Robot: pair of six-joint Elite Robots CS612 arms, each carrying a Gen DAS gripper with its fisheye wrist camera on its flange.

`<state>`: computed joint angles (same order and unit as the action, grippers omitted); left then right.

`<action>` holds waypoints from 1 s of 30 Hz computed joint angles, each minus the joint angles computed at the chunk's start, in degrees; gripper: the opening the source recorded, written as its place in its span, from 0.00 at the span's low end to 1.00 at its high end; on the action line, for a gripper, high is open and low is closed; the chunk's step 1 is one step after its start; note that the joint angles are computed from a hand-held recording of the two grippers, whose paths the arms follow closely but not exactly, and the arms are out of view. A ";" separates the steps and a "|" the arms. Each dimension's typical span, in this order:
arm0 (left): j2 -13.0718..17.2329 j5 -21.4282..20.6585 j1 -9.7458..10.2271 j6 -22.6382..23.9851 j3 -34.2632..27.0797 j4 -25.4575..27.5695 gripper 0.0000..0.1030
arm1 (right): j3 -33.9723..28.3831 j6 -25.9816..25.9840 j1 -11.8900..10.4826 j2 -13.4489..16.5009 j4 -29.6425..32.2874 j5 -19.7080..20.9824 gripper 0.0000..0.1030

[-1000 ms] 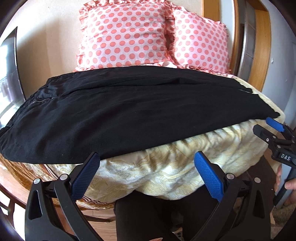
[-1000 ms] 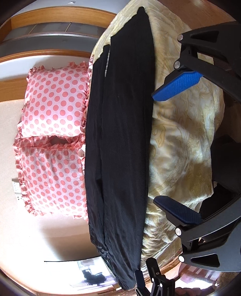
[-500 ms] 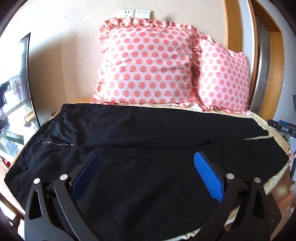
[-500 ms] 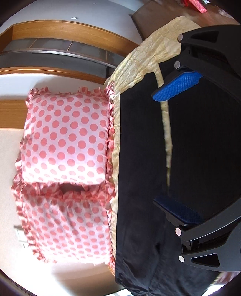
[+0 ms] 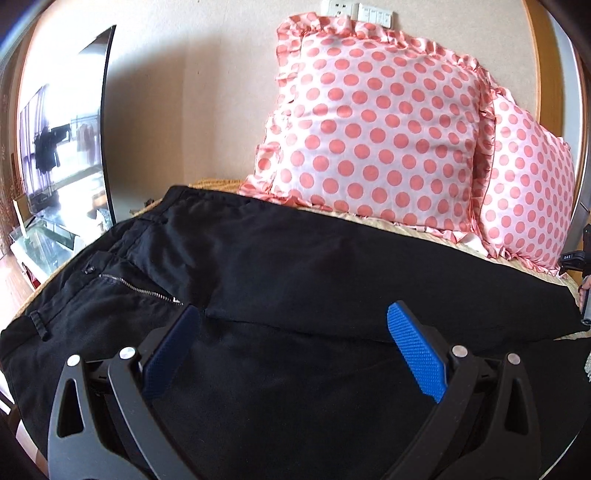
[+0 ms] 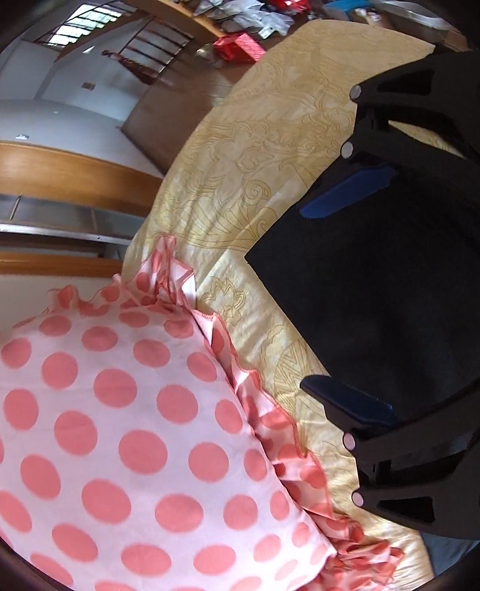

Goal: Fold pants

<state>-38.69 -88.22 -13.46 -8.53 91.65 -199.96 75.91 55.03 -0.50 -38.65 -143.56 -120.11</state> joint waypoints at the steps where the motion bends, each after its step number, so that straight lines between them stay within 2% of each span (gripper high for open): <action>1: 0.11 -0.54 0.10 -0.38 -0.15 1.09 0.98 | -0.73 1.15 -0.34 0.56 0.91 0.60 0.75; 5: 0.16 -1.59 0.47 -1.95 -0.49 2.77 0.98 | -2.50 4.54 -0.83 1.89 3.37 0.49 0.73; 9: 0.05 -1.74 0.50 -2.07 -0.77 4.24 0.98 | -5.03 4.16 -0.93 3.56 7.71 -0.22 0.72; 12: 0.02 -1.65 0.45 -2.01 -1.02 5.49 0.98 | -3.50 2.27 -0.63 3.47 3.26 -1.76 0.59; 13: 0.02 -1.68 0.44 -2.04 -1.05 5.66 0.98 | -3.08 1.97 -0.73 3.35 2.26 -1.58 0.47; 14: 0.02 -1.69 0.45 -2.16 -1.04 5.71 0.98 | -2.89 2.57 -0.74 3.16 2.74 -1.93 0.30; 15: 0.04 -1.82 0.52 -2.32 -1.07 5.69 0.98 | -2.33 3.17 -0.77 2.78 2.66 -2.09 0.23; 17: 0.08 -2.38 0.70 -2.72 -1.13 5.68 0.98 | 0.75 3.32 -1.43 1.63 -3.45 0.59 0.12; 20: 0.13 -3.63 0.97 -3.45 -1.40 6.40 0.98 | 5.80 3.76 -2.32 -0.11 -13.91 5.33 0.04; 24: 0.23 -5.32 1.38 -4.64 -1.63 6.90 0.98 | 12.09 2.77 -2.15 -2.68 -25.42 7.26 0.04; 30: 0.22 -5.38 1.67 -7.00 -1.20 5.58 0.98 | 21.47 0.94 -1.08 -6.37 -41.50 8.67 0.03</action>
<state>-38.47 -93.59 -11.79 -15.54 90.45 -194.37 97.39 55.97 -1.58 -45.03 -185.06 -111.44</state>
